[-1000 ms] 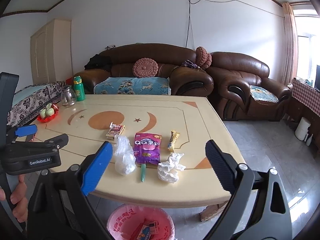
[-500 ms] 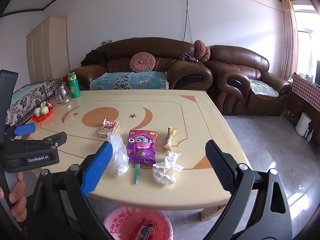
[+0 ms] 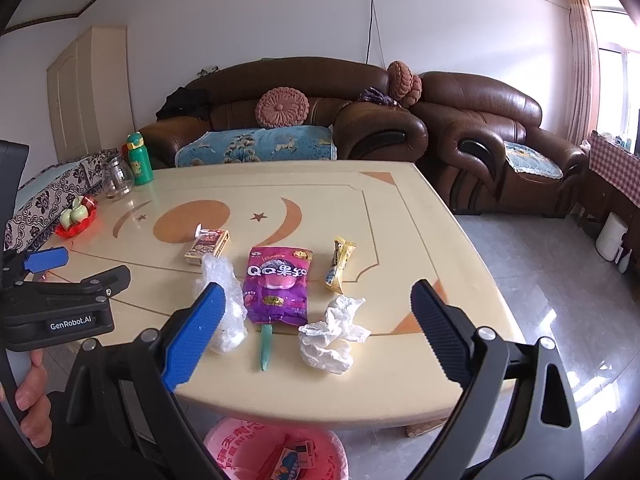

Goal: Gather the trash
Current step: 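Move the right tool to the crumpled tissue while the left tool approaches the clear plastic bag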

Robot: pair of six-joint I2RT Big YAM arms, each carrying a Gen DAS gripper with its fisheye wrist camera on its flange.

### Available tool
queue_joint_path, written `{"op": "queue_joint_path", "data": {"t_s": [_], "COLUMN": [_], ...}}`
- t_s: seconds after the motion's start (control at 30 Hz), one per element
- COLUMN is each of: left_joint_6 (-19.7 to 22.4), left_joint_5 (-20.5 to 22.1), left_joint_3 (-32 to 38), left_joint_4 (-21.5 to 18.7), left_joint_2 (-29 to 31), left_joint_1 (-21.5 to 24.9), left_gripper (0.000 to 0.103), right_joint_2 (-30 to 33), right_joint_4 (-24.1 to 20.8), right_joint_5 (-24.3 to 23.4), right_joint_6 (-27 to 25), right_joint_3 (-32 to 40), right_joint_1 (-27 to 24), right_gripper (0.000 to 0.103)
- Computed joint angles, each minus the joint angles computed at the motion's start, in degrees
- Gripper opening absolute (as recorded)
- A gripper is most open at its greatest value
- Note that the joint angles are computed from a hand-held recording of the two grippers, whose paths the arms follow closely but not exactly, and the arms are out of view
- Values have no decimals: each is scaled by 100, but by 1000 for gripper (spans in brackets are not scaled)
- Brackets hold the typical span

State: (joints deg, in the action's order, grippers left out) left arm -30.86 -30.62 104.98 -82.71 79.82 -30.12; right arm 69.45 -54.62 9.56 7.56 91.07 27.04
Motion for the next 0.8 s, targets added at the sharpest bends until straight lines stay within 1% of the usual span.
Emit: {"op": "queue_joint_path", "data": {"t_s": [0.47, 0.8], "left_joint_6": [131, 234], "left_joint_5": [426, 759], "left_joint_3": [-254, -299], "left_joint_4": [254, 459], "left_joint_2": [383, 757], "left_joint_1": [312, 485], "left_gripper": [95, 95], "right_joint_2": [436, 826], "right_joint_4": [73, 178], "right_joint_5": [-195, -329], "right_joint_6": [-5, -23], "right_joint_3": [-93, -151], "right_joint_1": [-235, -381], "right_gripper": [92, 92]}}
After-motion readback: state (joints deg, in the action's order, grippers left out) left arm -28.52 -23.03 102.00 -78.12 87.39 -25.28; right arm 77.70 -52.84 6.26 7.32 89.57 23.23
